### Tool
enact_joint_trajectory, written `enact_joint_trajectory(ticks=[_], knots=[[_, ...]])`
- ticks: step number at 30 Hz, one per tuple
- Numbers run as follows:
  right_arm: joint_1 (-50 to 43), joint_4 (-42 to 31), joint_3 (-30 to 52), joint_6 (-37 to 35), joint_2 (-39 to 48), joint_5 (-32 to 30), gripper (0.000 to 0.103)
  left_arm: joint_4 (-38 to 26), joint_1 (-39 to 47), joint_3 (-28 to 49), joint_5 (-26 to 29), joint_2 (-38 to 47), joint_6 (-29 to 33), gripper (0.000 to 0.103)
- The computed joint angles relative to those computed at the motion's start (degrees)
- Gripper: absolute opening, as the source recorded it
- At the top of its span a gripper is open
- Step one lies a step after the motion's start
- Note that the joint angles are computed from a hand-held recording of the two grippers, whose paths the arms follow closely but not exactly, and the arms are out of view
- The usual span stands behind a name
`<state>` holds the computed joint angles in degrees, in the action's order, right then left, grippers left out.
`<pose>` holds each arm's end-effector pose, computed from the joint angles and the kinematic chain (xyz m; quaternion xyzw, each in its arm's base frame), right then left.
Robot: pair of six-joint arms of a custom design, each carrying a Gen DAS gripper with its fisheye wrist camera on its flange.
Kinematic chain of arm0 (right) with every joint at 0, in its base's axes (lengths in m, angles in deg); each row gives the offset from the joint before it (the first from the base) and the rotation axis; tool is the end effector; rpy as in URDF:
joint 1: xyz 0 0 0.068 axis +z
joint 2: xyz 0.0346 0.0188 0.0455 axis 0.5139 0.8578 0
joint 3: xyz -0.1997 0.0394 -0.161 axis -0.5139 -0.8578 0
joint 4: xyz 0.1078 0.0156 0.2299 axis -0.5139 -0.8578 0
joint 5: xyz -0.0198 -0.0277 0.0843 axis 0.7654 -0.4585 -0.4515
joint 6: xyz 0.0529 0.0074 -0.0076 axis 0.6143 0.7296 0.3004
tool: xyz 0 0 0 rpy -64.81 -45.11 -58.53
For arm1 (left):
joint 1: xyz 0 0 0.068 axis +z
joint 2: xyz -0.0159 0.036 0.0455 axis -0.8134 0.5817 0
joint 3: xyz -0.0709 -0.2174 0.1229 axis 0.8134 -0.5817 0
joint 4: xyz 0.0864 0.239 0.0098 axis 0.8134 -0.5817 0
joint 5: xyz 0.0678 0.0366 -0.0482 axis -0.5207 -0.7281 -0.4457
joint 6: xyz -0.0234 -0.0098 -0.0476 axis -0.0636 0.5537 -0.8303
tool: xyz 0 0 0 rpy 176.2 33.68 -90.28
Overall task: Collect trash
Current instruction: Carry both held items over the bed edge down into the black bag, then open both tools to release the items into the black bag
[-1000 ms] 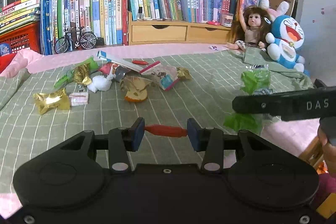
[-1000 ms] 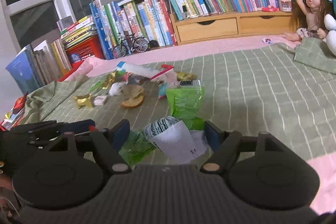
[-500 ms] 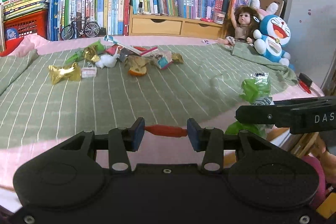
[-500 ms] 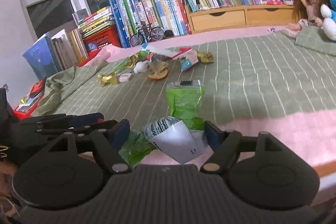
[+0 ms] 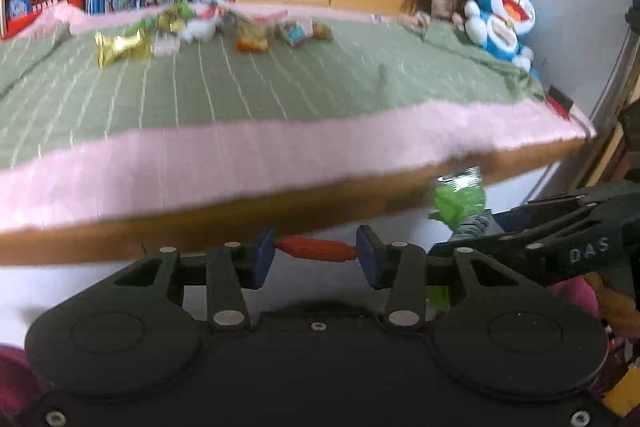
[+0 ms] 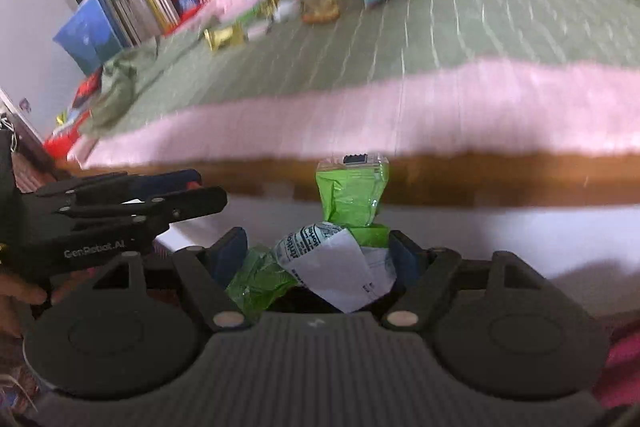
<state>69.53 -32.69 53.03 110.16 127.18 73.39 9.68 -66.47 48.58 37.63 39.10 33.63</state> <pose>0.2599 0.2049 0.2693 -0.0269 0.9188 0.2128 0.3315 0.2380 -0.0606 0.3206 0.1673 0.8993 -0.1575 0.3722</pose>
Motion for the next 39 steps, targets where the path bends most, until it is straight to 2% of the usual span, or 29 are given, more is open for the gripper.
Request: enact_joint_trajectory(ticks=[4, 11, 21, 29, 39], knots=[[-0.9, 0.9, -1.8, 2.4, 1.8, -3.7, 0.077, -1.0, -0.8, -2.1, -0.8, 0.5, -0.1, 0.042], [-1.9, 0.1, -2.2, 5.9, 6.2, -5.9, 0.077, -0.5, -1.1, -4.7, -1.9, 4.3, -0.5, 0.042], [-6.0, 4.6, -3.6, 11.7, 13.9, -12.7, 0.077, 5.6, -3.2, -9.0, -5.7, 11.8, -1.2, 0.042], [-6.2, 4.2, -0.6, 13.4, 20.7, -13.3, 0.077, 8.6, -4.4, -9.7, -7.0, 19.1, -2.1, 0.042], [-7.7, 5.9, -2.0, 15.2, 22.3, -14.8, 0.079, 9.2, -4.8, -8.3, -7.2, 23.1, -3.0, 0.042]])
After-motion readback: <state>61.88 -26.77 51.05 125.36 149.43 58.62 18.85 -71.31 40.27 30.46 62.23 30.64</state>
